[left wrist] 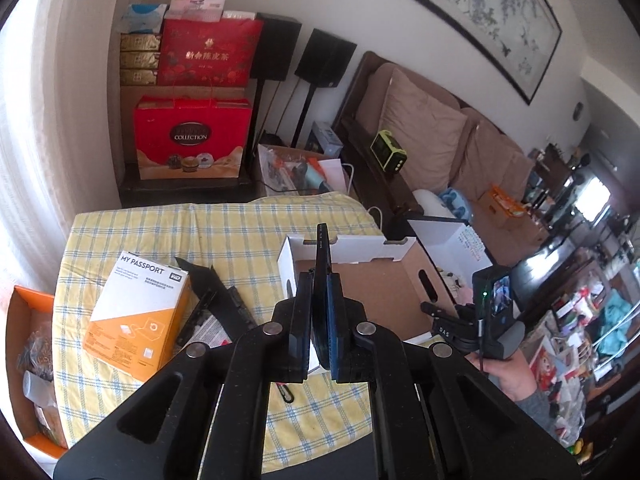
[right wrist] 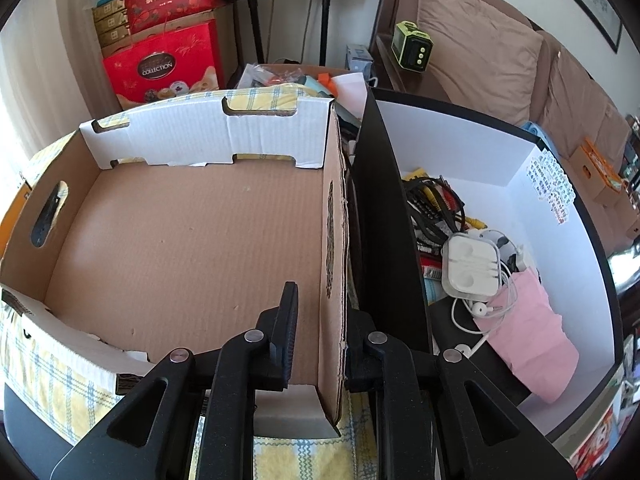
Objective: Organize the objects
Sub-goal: 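Carry the black cable into the white cardboard tray and release, then move the left tool back and grasp the red coiled cable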
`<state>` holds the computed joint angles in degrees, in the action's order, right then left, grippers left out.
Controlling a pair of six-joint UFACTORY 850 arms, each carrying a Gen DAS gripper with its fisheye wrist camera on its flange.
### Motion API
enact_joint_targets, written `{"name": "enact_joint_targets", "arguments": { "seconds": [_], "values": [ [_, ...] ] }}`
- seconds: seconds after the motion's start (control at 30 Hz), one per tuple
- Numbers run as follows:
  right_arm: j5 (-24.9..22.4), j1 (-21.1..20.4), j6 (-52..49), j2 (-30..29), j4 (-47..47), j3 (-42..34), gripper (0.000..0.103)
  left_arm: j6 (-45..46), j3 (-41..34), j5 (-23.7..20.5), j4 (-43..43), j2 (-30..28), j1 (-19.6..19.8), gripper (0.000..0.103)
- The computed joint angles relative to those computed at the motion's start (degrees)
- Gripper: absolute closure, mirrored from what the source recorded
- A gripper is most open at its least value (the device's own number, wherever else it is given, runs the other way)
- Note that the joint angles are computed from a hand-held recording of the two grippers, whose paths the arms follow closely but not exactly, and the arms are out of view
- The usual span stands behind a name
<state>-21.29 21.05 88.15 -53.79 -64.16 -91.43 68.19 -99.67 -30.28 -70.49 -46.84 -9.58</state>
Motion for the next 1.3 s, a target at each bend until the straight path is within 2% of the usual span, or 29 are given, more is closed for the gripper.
{"name": "enact_joint_targets", "arguments": {
  "seconds": [0.23, 0.33, 0.47, 0.57, 0.63, 0.67, 0.7, 0.8, 1.03, 1.3],
  "values": [
    [1.26, -0.52, 1.95, 2.3, -1.36, 1.96, 0.087, -6.84, -6.86, -0.64, 3.03, -6.19, -2.43, 0.097],
    [1.85, -0.84, 1.5, 2.88, -0.55, 2.31, 0.088, -11.3, -11.19, -2.53, 5.07, -9.96, -3.13, 0.097],
    [1.19, -0.86, -0.56, 2.64, 1.28, 1.73, 0.09, -18.39, -16.61, -4.05, 10.51, -14.72, -4.18, 0.097],
    [1.64, -0.94, -2.25, 2.56, 2.8, 1.66, 0.093, -24.05, -20.13, -4.99, 17.73, -17.55, -5.06, 0.097],
    [1.8, -0.93, -2.32, 2.68, 2.77, 1.79, 0.095, -25.35, -19.81, -4.77, 19.83, -17.55, -5.28, 0.094],
    [1.98, -0.99, -2.24, 2.81, 2.71, 1.94, 0.095, -24.98, -19.37, -4.93, 19.94, -17.27, -5.23, 0.086],
    [2.13, -1.09, -2.85, 2.92, 3.43, 1.99, 0.095, -24.21, -18.38, -4.75, 19.69, -16.58, -5.15, 0.073],
    [2.55, -1.46, -4.66, 3.25, 6.08, 2.11, 0.095, -19.51, -13.93, -2.41, 16.82, -13.55, -4.98, 0.052],
    [3.9, -1.69, -12.07, 4.36, 14.66, 3.22, 0.094, -18.54, -10.89, -0.44, 18.99, -10.96, -5.0, 0.049],
    [1.55, -0.72, -9.46, 4.55, 9.98, 3.03, 0.098, -15.93, -6.55, 1.26, 17.49, -8.5, -3.81, 0.049]
  ]
}}
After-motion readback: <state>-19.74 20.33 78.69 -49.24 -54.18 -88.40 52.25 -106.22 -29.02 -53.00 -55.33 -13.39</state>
